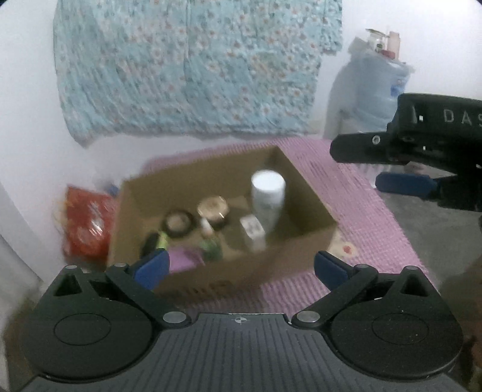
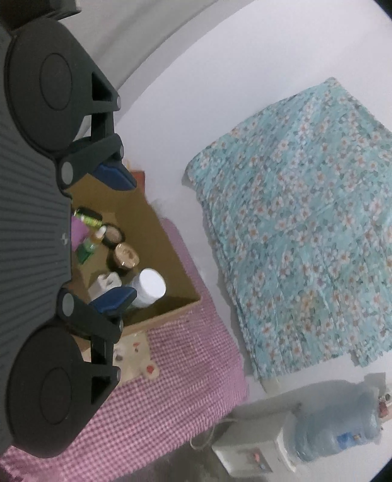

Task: Organize rigid objects

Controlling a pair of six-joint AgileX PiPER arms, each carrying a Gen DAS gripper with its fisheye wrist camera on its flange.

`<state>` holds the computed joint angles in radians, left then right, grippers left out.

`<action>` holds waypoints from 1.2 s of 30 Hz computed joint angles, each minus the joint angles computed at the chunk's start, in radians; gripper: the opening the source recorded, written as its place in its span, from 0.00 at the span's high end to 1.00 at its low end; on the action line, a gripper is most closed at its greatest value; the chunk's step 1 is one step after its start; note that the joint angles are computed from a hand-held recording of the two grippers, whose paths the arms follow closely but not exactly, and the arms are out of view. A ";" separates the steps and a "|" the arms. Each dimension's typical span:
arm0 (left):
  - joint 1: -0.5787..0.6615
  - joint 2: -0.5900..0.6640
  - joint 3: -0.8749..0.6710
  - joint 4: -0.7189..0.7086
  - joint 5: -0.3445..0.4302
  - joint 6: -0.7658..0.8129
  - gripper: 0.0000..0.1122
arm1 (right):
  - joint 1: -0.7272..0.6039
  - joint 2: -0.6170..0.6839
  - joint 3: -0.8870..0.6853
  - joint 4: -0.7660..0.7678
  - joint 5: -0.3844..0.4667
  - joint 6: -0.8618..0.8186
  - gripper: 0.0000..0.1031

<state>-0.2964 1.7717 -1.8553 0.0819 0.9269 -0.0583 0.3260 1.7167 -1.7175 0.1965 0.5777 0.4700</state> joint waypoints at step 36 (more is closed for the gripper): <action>0.116 0.102 -0.045 0.169 0.007 -0.159 0.09 | 0.255 0.378 -0.503 -0.565 0.510 0.185 0.00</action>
